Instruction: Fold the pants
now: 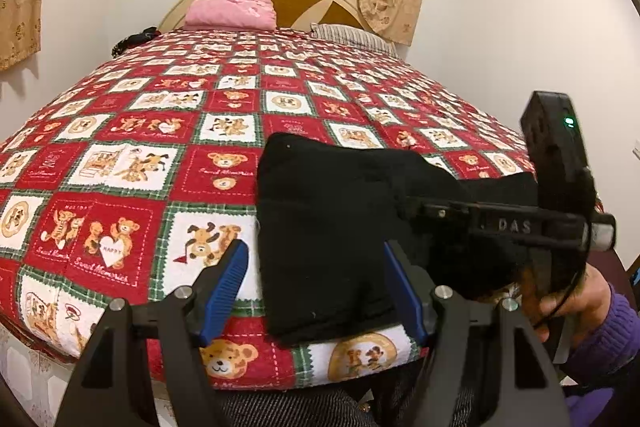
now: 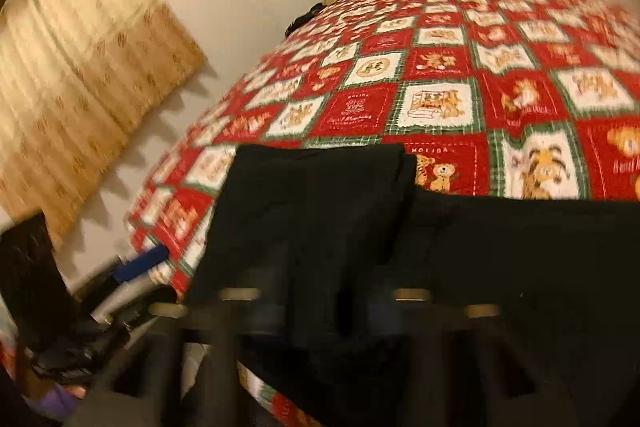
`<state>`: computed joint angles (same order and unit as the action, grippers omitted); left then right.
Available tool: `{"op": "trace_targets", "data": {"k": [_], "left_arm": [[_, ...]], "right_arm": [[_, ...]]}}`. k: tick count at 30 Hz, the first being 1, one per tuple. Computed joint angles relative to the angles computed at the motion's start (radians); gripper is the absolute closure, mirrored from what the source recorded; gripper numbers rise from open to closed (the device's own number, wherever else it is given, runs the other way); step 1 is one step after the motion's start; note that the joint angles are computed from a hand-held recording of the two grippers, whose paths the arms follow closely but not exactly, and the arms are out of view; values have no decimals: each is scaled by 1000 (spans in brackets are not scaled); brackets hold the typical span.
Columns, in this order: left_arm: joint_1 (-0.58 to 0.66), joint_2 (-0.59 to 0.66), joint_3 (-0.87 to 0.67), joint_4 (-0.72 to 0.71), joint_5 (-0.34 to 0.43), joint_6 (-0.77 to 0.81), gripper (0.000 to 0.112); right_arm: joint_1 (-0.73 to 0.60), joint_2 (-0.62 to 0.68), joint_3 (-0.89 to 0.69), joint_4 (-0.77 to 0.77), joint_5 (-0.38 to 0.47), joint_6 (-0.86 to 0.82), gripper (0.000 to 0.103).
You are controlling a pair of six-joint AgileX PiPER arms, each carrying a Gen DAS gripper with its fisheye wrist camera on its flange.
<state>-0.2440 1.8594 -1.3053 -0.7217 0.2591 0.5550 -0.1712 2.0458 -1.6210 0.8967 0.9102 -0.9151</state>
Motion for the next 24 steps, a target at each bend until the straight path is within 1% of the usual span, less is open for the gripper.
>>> {"op": "trace_targets", "data": {"k": [1,3,5,8,11,12,14,16,17,18,21,22,24], "left_arm": [[0,-4,0,6,-5,-11,42],[7,-5,-9,13,-9,-23,42],[11,-12,-17,15,-14,-30,42],[9,-13,-40,3,-18,-12,42],[-1,7,-82,6,-10,-3,42],[-8,22,-110,26,1,-18,42],[-26,47,-153,71,13,-57,42],[-43,73,-197,71,36,-53,42],[-51,88,-222,73,51,-56,42],[-59,101,-244,86,66,-69,42],[-93,154,-323,171,109,-149,42],[-105,178,-359,220,133,-201,42],[-127,215,-410,311,171,-292,42]], "right_arm": [[5,-12,10,3,-7,-22,83],[6,-73,56,39,-22,-112,83],[-26,-132,83,113,16,-205,84],[-103,-217,89,150,82,-272,84],[-202,-256,58,121,147,-279,83],[-255,-259,48,106,169,-275,83],[-335,-254,47,81,174,-276,84],[-405,-220,32,41,184,-243,83],[-427,-203,34,24,179,-235,83],[-445,-186,47,-6,151,-232,83],[-456,-126,101,-99,40,-227,83],[-461,-111,118,-85,12,-245,83],[-491,-94,133,18,19,-300,82]]}}
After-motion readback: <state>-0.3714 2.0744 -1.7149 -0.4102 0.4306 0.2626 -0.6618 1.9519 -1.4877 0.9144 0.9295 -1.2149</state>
